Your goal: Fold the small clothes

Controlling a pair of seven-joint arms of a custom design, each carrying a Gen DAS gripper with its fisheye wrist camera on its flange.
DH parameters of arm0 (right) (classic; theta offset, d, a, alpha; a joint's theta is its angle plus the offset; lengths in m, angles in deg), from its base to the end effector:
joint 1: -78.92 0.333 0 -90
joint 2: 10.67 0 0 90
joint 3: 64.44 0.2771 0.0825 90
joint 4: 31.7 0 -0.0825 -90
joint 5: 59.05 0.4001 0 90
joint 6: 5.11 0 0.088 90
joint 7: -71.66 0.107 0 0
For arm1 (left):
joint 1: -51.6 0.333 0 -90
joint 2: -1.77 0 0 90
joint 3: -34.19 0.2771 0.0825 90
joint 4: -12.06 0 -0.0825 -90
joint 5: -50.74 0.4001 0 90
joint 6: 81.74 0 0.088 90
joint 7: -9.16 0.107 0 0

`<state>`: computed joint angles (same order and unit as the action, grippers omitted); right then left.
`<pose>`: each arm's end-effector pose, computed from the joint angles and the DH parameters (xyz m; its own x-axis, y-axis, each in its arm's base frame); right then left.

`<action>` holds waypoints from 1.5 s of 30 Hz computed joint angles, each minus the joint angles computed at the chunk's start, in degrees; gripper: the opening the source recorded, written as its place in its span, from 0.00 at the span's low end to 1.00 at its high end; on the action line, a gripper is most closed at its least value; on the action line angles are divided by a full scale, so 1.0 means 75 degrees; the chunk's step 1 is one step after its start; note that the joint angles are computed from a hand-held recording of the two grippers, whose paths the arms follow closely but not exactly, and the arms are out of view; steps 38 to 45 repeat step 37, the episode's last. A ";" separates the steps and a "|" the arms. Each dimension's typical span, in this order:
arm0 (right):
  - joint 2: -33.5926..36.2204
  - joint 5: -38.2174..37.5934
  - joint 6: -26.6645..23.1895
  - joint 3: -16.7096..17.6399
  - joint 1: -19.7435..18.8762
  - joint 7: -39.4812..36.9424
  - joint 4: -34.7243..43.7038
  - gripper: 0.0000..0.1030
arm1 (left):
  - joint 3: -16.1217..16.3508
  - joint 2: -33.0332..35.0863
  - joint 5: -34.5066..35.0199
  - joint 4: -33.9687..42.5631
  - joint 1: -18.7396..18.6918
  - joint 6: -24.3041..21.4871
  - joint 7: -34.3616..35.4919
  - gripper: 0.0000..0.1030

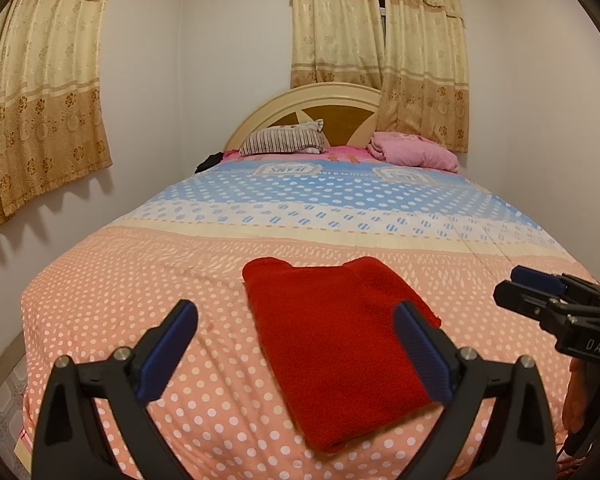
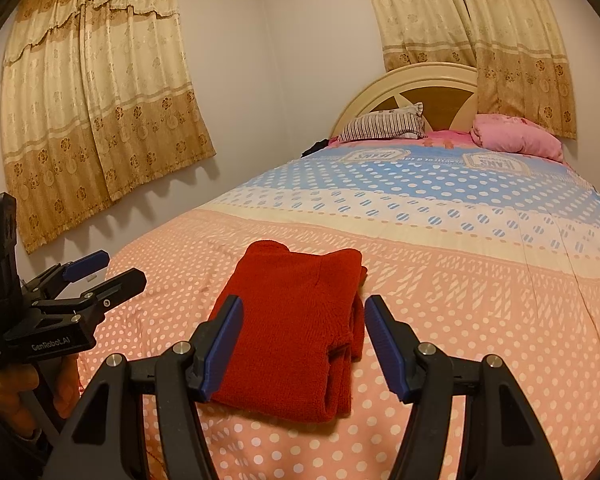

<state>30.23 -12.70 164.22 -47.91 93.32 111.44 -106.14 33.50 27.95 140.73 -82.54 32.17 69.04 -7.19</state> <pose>0.7119 0.2967 0.3873 0.5779 -0.7940 -0.1890 -0.4957 -0.1575 -0.8541 0.6486 -0.2628 0.3418 0.2264 -0.9740 0.0067 -0.4362 -0.1076 -0.8934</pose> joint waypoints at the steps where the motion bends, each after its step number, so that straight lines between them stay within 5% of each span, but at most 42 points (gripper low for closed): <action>1: 0.0002 0.0010 0.0011 0.0017 -0.0009 -0.0018 -0.0002 0.62 | -0.0002 0.0000 -0.0015 0.0003 -0.0001 -0.0008 -0.0001 0.98; 45: -0.0252 0.0301 0.0054 0.0105 -0.0011 -0.0348 -0.0348 0.62 | 0.0012 0.0002 -0.0250 -0.0032 -0.0030 -0.0297 0.0318 1.00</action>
